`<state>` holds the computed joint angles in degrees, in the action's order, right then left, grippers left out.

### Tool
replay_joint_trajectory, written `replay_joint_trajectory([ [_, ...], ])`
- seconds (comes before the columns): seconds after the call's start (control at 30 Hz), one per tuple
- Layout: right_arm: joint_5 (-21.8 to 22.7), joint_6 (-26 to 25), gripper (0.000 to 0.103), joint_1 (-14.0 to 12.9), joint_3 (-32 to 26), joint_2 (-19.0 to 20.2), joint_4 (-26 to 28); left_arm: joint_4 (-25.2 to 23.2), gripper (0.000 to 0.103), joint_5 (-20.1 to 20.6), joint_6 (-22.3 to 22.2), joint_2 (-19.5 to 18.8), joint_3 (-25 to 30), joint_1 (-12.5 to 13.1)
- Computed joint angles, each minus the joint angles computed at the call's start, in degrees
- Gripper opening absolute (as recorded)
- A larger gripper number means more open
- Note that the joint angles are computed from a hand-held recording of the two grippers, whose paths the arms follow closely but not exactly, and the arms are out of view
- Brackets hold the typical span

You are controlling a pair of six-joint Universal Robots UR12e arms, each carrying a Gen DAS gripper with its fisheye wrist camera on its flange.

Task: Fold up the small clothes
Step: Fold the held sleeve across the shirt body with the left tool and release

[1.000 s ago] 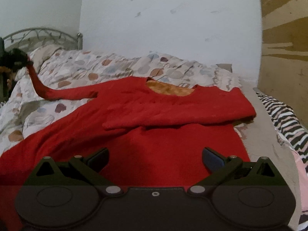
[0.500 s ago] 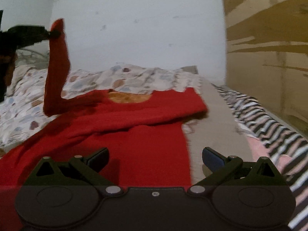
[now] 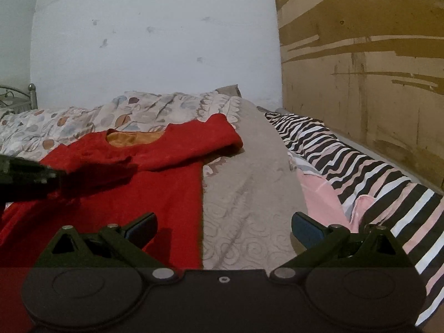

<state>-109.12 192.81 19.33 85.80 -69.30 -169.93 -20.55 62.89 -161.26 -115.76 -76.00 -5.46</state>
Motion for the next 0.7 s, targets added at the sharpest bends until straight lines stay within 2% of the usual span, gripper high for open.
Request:
replay_joint_trajectory([
  [0.07,0.4,-0.4,0.102,0.1,-0.1,0.1,-0.3,0.4,0.076,-1.7,-0.6,1.1,-1.6,0.7],
  [0.1,0.5,-0.8,0.102,0.2,-0.3,0.3,-0.4,0.5,0.082,-1.1,-0.6,1.7,-2.2,0.8],
  [0.17,0.8,-1.7,0.102,0.3,-0.9,0.7,-0.9,0.4,0.085,0.8,0.5,3.1,-3.5,0.9],
  [0.23,1.2,-2.7,0.102,0.5,-1.6,1.2,-1.7,-0.5,0.089,5.7,1.0,4.0,-3.9,0.5],
  [0.3,2.3,-3.2,0.102,0.5,-2.5,1.6,-1.9,-0.1,0.097,12.4,0.8,4.9,-4.8,0.3],
  [0.4,4.5,-4.3,0.102,0.5,-4.2,2.6,-2.1,2.8,0.102,20.6,0.6,5.5,-6.3,0.5],
  [0.5,7.6,-5.5,0.102,0.5,-7.2,4.0,0.3,2.6,0.102,28.7,-0.7,4.9,-6.0,1.1],
  [0.57,8.8,-6.1,0.102,0.6,-9.8,5.4,2.5,3.4,0.102,32.5,-1.0,3.7,-5.1,1.5],
  [0.63,9.8,-6.2,0.102,0.8,-13.4,7.2,5.5,4.3,0.102,38.0,-0.8,2.0,-3.3,1.4],
  [0.7,10.6,-5.7,0.102,0.8,-16.8,8.9,8.3,6.7,0.102,41.3,0.0,-0.5,-1.0,1.4],
])
